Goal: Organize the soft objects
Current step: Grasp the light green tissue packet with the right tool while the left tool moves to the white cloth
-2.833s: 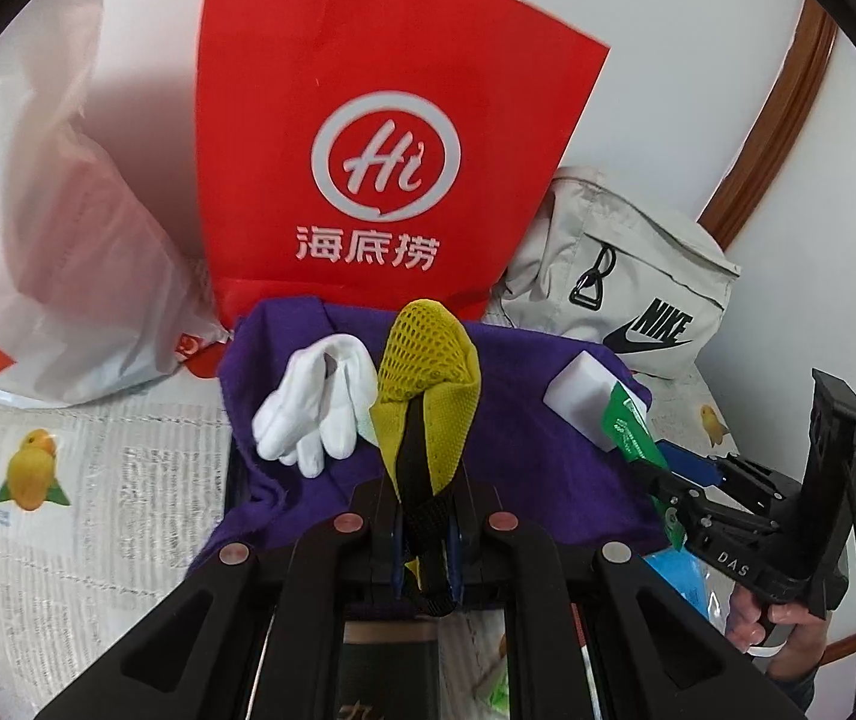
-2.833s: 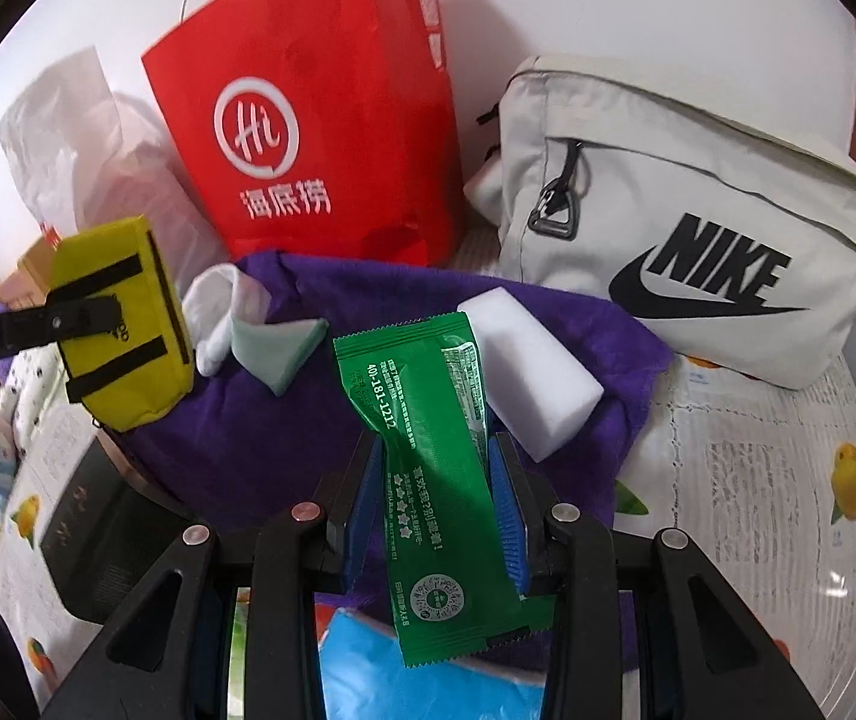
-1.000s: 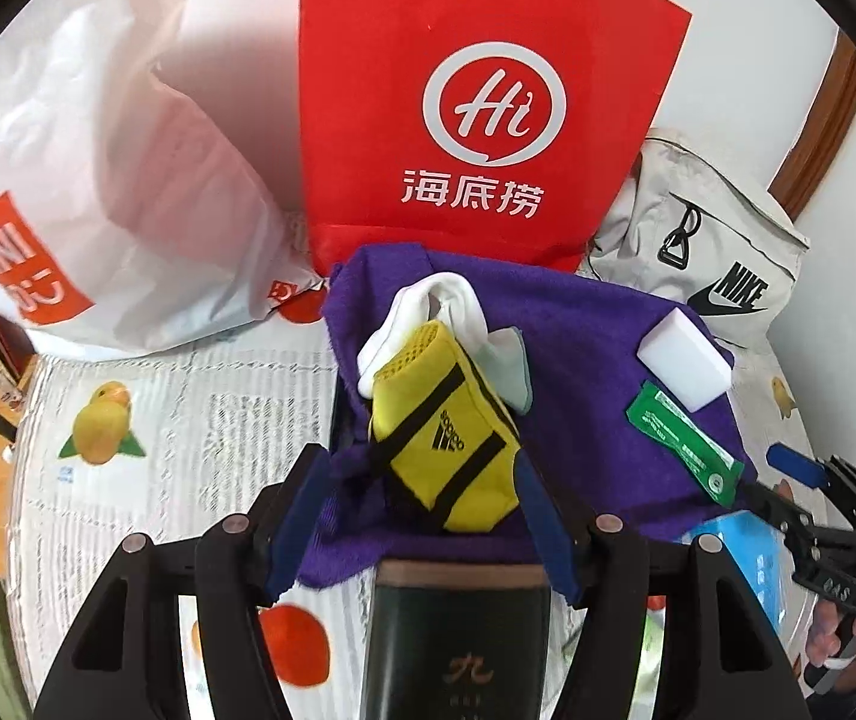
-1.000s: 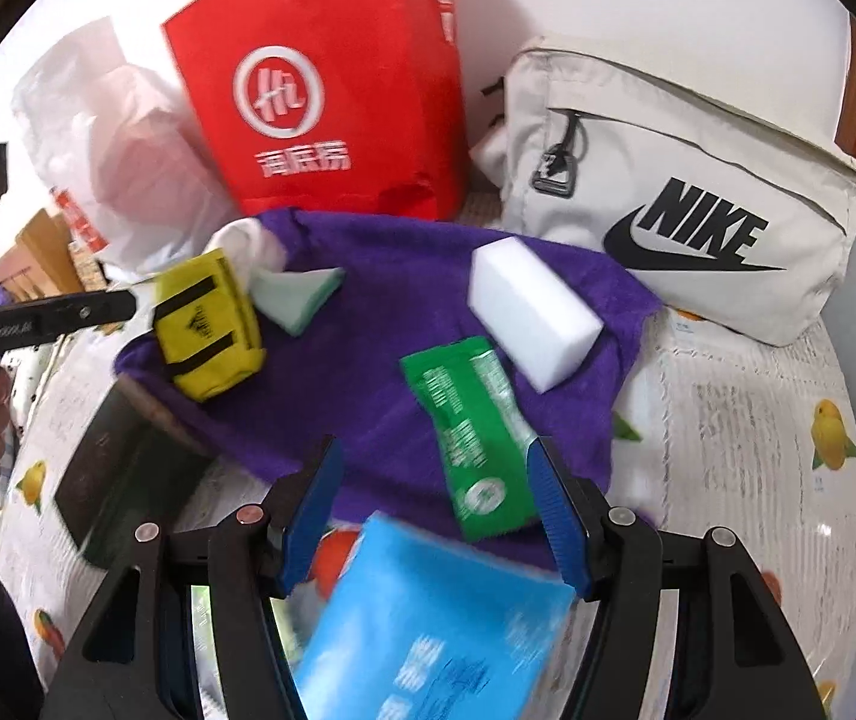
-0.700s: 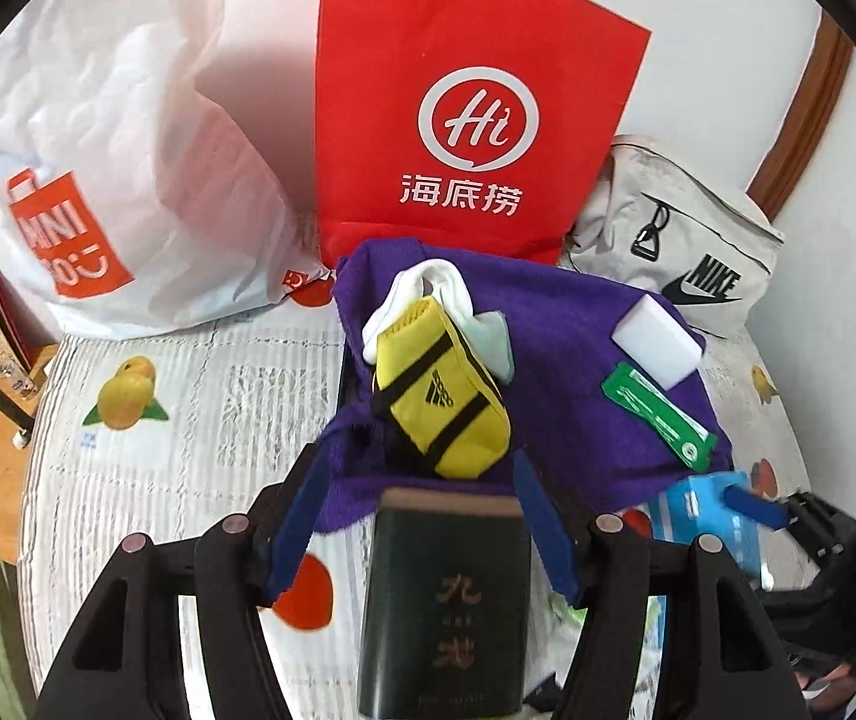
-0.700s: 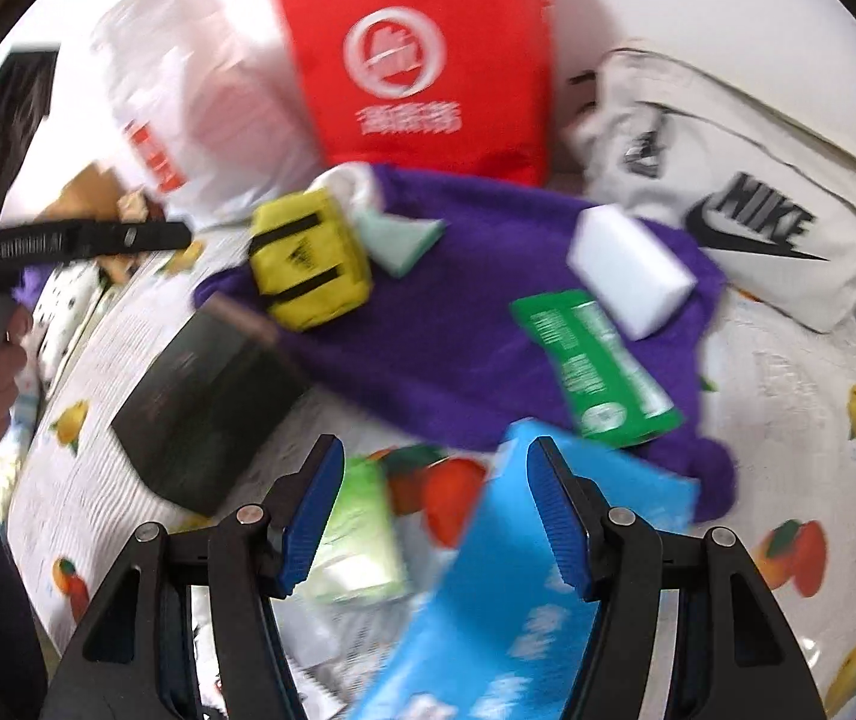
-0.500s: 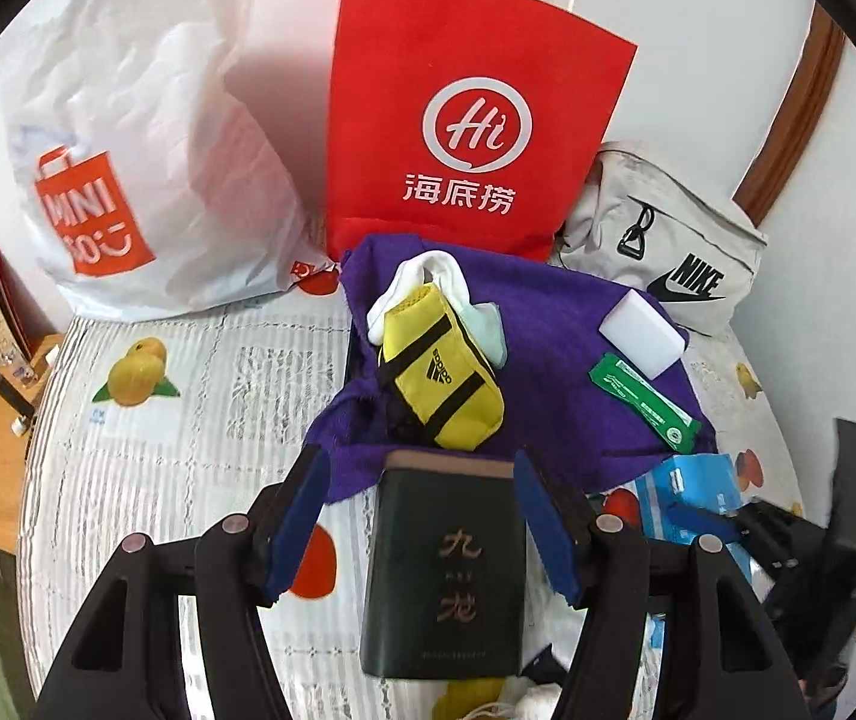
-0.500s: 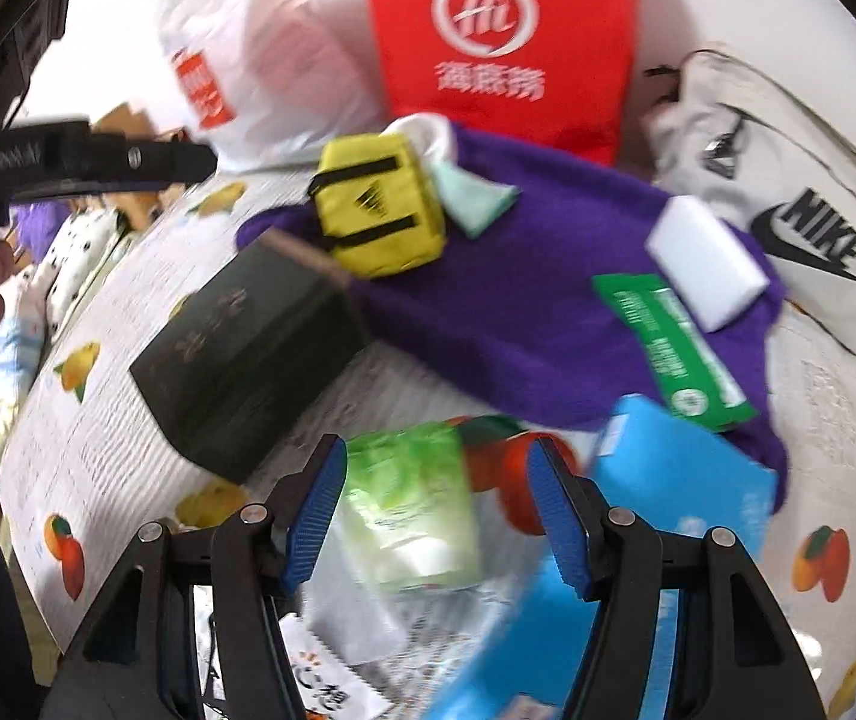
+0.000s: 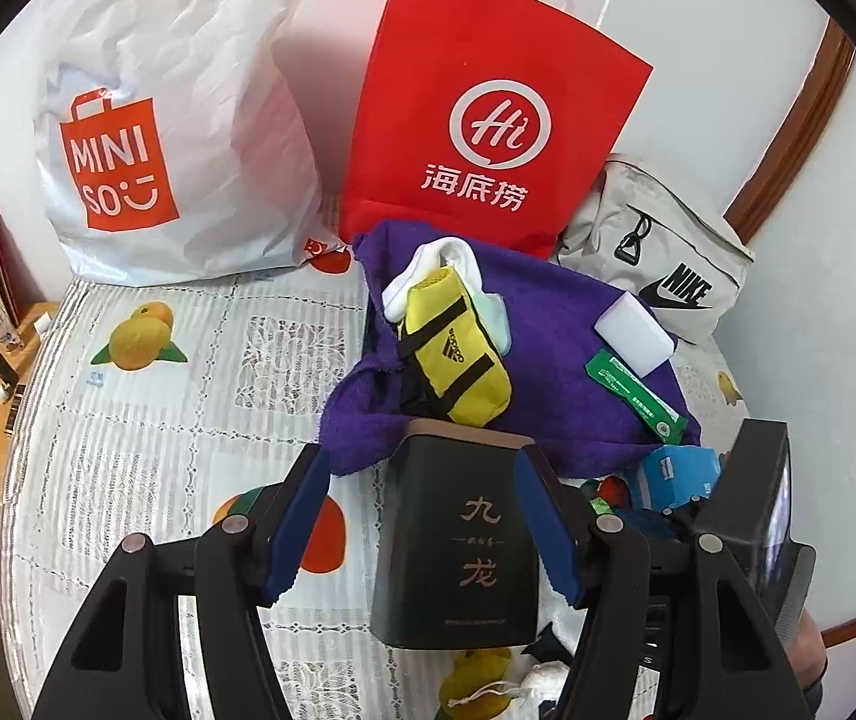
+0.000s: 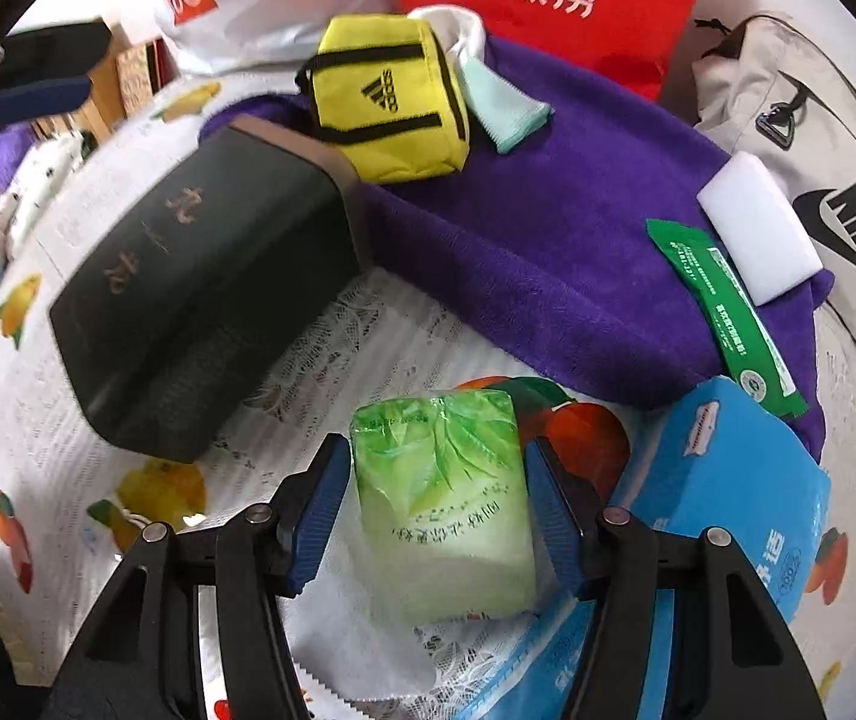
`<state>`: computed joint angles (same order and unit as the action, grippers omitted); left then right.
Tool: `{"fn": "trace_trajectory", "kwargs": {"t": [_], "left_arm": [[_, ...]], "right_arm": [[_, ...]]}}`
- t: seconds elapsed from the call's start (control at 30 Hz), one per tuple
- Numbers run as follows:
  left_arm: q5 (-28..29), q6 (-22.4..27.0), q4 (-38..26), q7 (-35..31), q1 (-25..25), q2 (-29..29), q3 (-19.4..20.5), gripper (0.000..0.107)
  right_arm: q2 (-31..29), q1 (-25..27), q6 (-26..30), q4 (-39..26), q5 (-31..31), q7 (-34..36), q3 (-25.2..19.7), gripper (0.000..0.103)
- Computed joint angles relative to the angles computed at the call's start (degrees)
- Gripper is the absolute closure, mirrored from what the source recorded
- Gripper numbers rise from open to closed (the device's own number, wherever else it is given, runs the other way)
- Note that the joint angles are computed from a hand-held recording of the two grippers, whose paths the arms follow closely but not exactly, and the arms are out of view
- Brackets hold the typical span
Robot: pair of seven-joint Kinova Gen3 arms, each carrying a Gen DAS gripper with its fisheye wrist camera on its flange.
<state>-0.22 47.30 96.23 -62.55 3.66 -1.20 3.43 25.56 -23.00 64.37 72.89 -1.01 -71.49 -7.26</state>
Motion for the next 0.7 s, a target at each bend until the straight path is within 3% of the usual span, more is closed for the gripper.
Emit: {"fn": "trace_trajectory", "kwargs": {"t": [0.07,0.1,0.13,0.33,0.7], "left_arm": [[0.59,-0.39,0.41,-0.45,-0.21,-0.2,-0.25,0.046],[1.28,-0.57,0.67,-1.05,-0.37,-0.31,-0.44,0.046],[1.75,-0.59,0.83,-1.41,-0.53,-0.34,-0.57,0.046],[1.78,-0.49,1.59,-1.67,-0.86,-1.02,-0.52,0.046],[-3.0,2.14,2.05,2.55,1.34,-3.96,2.33,0.046]], "right_arm": [[0.26,-1.8,-0.5,0.15,2.45,-1.08,0.61,0.043],[0.39,-2.08,-0.77,0.26,2.88,-1.17,0.6,0.05],[0.23,-1.88,-1.37,0.62,2.7,-0.58,0.25,0.051],[-0.85,3.24,-1.94,1.12,-5.22,2.98,-1.38,0.053],[-8.75,8.12,-6.36,5.53,-11.89,4.57,-1.09,0.053]]}}
